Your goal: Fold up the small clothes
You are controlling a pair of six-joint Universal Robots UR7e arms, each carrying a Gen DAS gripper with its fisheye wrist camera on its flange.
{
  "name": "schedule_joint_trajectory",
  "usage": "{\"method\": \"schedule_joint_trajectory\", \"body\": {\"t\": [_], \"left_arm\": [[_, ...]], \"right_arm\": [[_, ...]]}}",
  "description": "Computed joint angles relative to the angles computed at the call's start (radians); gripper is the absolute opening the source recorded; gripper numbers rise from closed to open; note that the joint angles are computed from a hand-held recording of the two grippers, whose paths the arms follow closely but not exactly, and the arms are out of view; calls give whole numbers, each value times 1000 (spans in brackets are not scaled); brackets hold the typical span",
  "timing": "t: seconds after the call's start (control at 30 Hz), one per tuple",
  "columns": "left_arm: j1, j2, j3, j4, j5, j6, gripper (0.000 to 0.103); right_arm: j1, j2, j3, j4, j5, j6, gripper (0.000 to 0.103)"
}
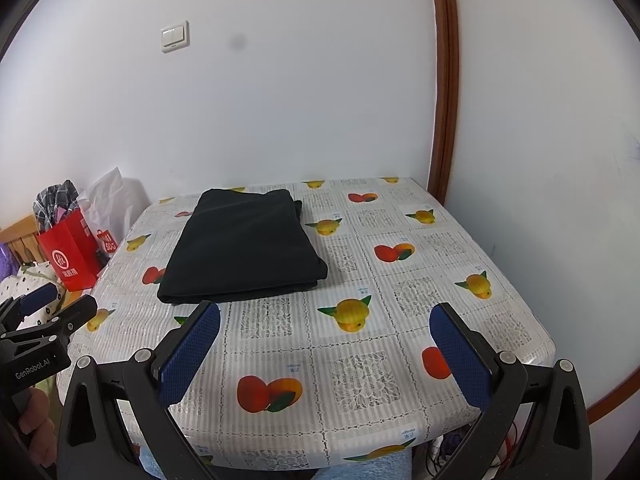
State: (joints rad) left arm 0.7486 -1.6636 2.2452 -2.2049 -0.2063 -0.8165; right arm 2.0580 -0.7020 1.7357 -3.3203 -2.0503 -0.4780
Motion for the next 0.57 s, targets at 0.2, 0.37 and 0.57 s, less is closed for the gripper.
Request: {"method": "schedule_joint_trajectory", "body": {"t": [0.2, 0.37, 0.57], "left_arm": [[1, -1, -3, 16, 0, -20, 91], [1, -2, -2, 7, 0, -15, 91], [2, 7, 0, -28, -5, 9, 91]], "right_arm": [[-2, -2, 2, 2, 1, 5, 103], [-1, -2, 2, 3, 3, 3, 103], [-2, -4, 5, -2, 7, 1, 103]]}}
